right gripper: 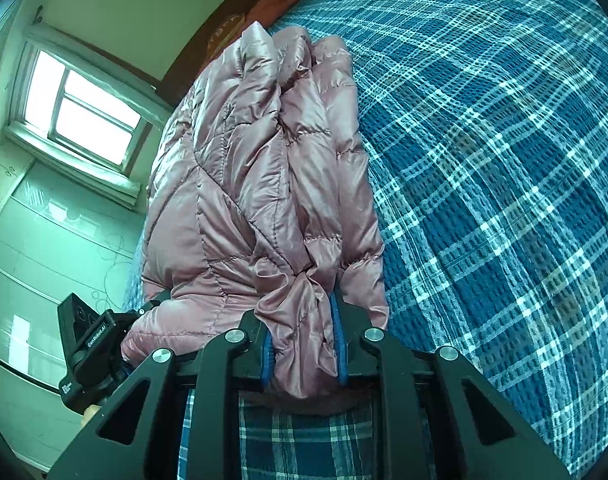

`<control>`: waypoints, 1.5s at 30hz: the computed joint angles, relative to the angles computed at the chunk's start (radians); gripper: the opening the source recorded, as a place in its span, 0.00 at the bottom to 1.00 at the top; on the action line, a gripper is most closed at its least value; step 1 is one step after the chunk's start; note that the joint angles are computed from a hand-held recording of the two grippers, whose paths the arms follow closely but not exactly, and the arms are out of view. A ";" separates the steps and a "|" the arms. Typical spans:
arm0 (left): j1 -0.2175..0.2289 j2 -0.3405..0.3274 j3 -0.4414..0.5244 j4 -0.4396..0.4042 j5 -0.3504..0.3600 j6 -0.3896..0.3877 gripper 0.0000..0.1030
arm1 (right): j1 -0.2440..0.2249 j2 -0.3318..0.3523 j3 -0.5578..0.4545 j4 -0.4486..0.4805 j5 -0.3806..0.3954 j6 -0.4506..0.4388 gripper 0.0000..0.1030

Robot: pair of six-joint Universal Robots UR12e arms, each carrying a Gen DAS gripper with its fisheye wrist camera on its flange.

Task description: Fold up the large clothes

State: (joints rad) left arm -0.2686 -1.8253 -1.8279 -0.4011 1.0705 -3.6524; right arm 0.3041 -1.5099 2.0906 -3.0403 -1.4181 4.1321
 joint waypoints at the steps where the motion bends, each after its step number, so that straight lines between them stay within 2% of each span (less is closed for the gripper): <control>1: 0.002 0.002 -0.003 0.007 -0.006 0.005 0.58 | 0.000 -0.002 0.003 -0.006 0.002 0.002 0.22; 3: 0.005 -0.003 -0.001 0.028 -0.021 -0.005 0.60 | -0.006 -0.005 0.018 -0.030 0.010 0.001 0.23; 6: 0.012 0.010 -0.013 0.046 -0.021 -0.025 0.66 | -0.012 -0.017 0.033 -0.047 0.019 -0.001 0.30; 13: 0.035 0.034 -0.015 0.083 0.007 -0.030 0.74 | -0.005 -0.071 0.012 0.053 -0.062 -0.039 0.59; 16: 0.049 0.015 0.014 0.076 -0.005 -0.070 0.75 | -0.012 -0.065 -0.015 0.063 -0.089 -0.050 0.64; 20: 0.058 -0.034 0.073 0.057 -0.060 -0.129 0.75 | -0.036 -0.035 -0.057 0.057 -0.070 -0.060 0.67; 23: 0.053 -0.062 0.107 0.051 -0.065 -0.169 0.75 | -0.049 -0.002 -0.115 0.109 -0.068 -0.057 0.67; 29: 0.042 -0.113 0.176 0.031 -0.040 -0.237 0.75 | -0.054 0.048 -0.207 0.195 -0.139 -0.063 0.68; 34: 0.037 -0.138 0.210 -0.005 -0.020 -0.243 0.76 | -0.054 0.092 -0.265 0.329 -0.228 -0.070 0.70; 36: 0.036 -0.148 0.216 -0.011 -0.033 -0.253 0.77 | -0.070 0.099 -0.247 0.298 -0.183 -0.053 0.71; 38: 0.035 -0.158 0.217 -0.005 -0.042 -0.269 0.80 | -0.089 0.101 -0.211 0.220 -0.116 -0.025 0.72; 41: 0.037 -0.169 0.214 0.008 -0.071 -0.299 0.82 | -0.121 0.114 -0.149 0.038 -0.018 0.024 0.74; 43: 0.040 -0.178 0.217 0.024 -0.094 -0.319 0.83 | -0.135 0.123 -0.128 -0.037 0.020 0.029 0.74; 45: 0.039 -0.185 0.228 0.013 -0.106 -0.311 0.85 | -0.140 0.126 -0.121 -0.065 0.040 0.008 0.74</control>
State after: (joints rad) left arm -0.2294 -2.0102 -1.6002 -0.3876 0.9640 -3.9632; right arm 0.1636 -1.3839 1.9698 -3.1054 -1.3780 4.1402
